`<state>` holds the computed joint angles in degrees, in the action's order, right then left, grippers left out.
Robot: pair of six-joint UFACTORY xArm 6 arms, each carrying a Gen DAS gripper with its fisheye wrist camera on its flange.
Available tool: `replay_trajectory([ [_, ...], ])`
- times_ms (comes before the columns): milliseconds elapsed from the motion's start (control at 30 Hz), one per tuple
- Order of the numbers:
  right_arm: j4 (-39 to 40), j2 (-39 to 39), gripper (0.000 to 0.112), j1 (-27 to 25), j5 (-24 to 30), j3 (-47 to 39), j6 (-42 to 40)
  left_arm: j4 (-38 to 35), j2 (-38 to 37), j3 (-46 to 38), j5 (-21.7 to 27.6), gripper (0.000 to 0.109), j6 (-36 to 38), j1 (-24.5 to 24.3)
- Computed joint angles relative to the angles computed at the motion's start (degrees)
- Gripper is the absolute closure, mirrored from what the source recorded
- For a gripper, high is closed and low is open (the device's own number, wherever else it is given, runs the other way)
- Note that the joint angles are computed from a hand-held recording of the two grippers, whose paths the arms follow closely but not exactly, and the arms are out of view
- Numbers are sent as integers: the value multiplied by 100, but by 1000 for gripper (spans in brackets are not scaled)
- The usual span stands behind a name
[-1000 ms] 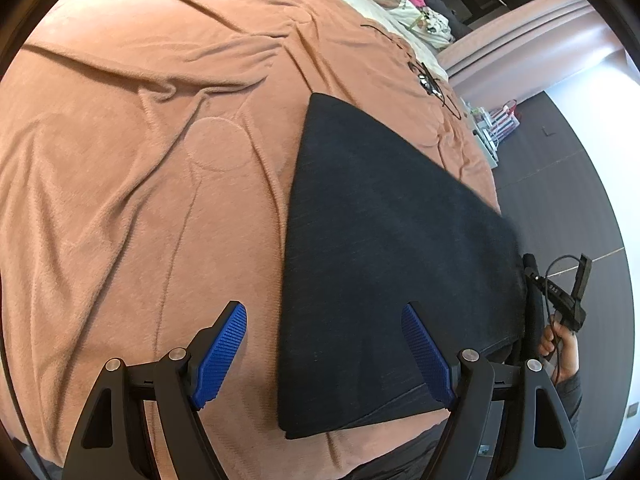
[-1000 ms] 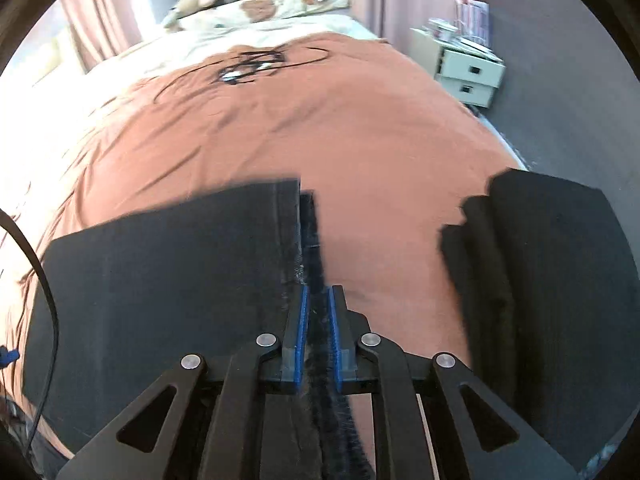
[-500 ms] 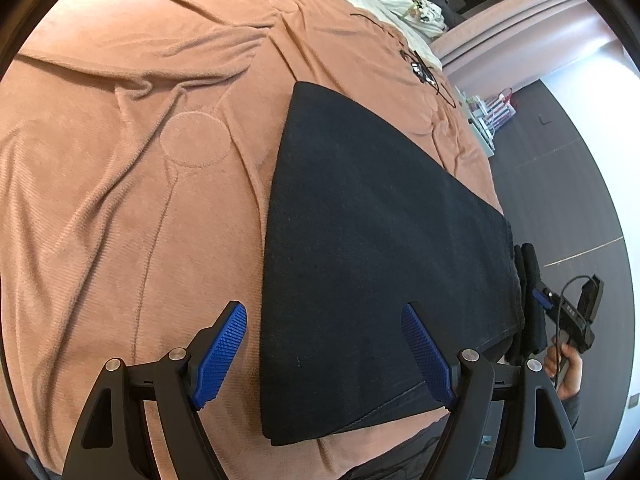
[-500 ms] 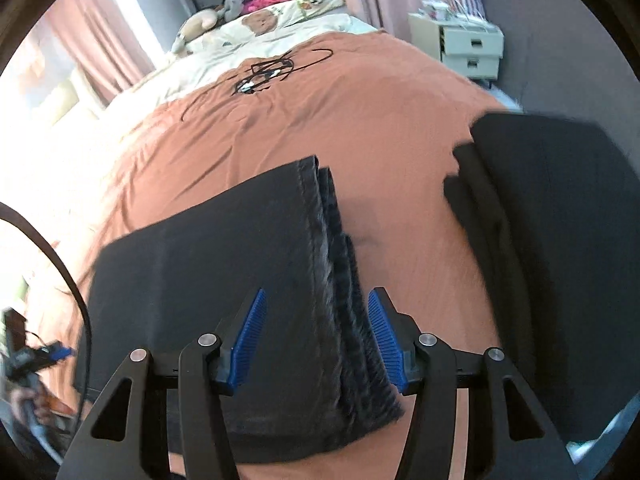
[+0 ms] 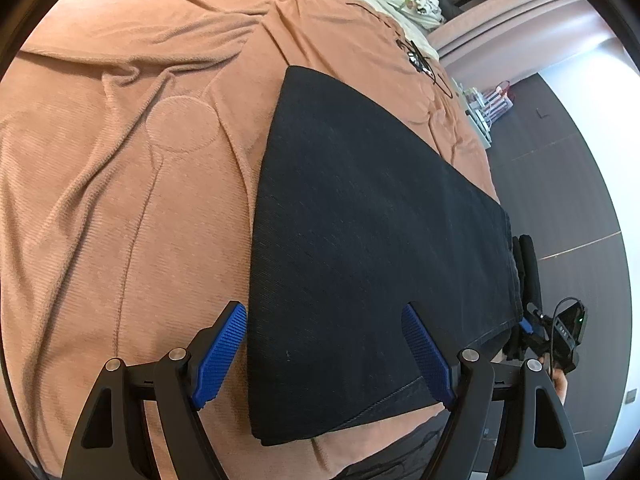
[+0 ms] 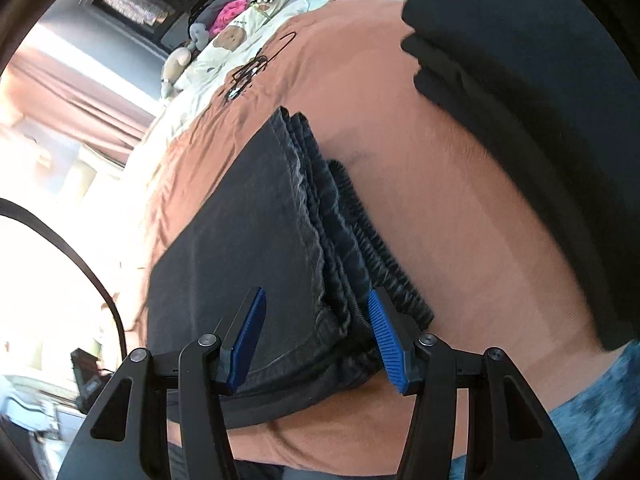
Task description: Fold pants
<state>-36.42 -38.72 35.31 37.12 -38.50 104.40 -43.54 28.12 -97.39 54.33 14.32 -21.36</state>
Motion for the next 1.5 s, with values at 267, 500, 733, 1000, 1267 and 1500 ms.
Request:
replay_trajectory([
  [267,-123,-449,59,22,-212,603,568,34,-74,96,-42,27,-22,-19],
  [500,-584,-1015,59,30,-634,1221,1468,60,-145,215,-68,27,-34,-25],
  [733,-968,-1010,56,-50,-973,1385,1874,17,-112,166,-75,27,-14,-25],
  [1000,-1358,-788,56,-70,-992,1223,2154,17,-122,146,-85,28,0,47],
  [1267,-740,-477,98,223,-196,936,1734,30,-169,278,-76,28,-23,33],
  [1500,-1004,-509,105,665,706,320,1359,101,-79,100,-44,27,-104,7],
])
